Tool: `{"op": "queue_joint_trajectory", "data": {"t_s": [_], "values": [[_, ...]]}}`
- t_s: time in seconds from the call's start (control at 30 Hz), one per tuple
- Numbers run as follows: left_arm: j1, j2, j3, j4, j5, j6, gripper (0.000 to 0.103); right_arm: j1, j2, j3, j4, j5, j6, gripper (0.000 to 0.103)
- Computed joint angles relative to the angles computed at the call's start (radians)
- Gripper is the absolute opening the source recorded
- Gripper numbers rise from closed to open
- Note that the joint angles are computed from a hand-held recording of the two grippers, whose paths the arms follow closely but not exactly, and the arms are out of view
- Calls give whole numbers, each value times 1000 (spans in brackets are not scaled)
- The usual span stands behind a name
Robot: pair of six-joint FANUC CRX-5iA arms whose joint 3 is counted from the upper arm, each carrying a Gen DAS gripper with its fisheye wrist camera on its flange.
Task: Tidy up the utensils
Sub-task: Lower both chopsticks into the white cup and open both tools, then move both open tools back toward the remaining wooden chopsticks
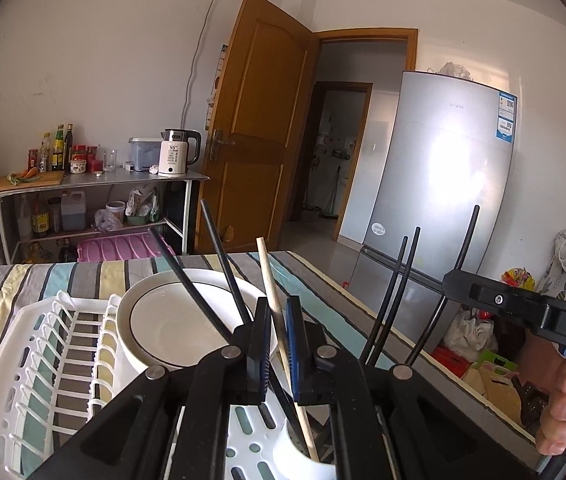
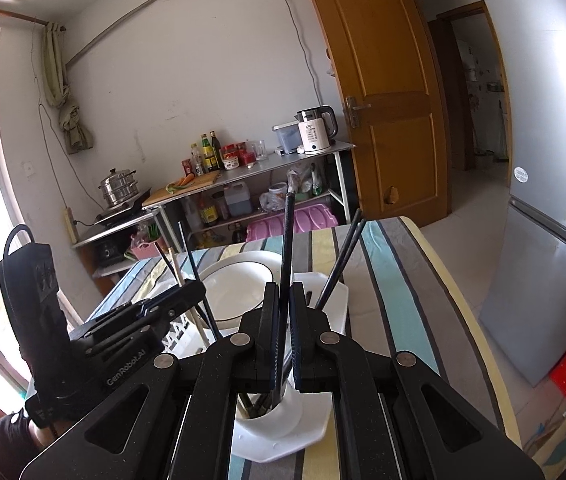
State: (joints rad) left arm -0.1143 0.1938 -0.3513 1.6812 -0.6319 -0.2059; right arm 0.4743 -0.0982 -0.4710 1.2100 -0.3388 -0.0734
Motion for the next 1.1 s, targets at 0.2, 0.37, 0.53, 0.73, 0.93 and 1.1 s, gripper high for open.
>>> {"op": "queue_joint_trajectory", "data": {"t_s": [0.2,0.37,0.53,0.73,0.93,1.1], "values": [[46,-21,-21,-88,-21,54,8,31,-10,16,-103,-47,87,6],[83,-40,-34,-132,-65,83,9,65,-18,24,-175,-101,155,13],[104,-74,-59,-169,-75,100,12,81,-43,0,-180,-118,140,15],[149,-120,-95,-238,-86,156,17,116,-87,-41,-157,-144,100,15],[207,-223,-185,-309,-62,204,17,192,-138,-100,-97,-208,40,15],[267,-336,-285,-395,-36,268,17,265,-174,-158,-68,-240,-23,18]]}}
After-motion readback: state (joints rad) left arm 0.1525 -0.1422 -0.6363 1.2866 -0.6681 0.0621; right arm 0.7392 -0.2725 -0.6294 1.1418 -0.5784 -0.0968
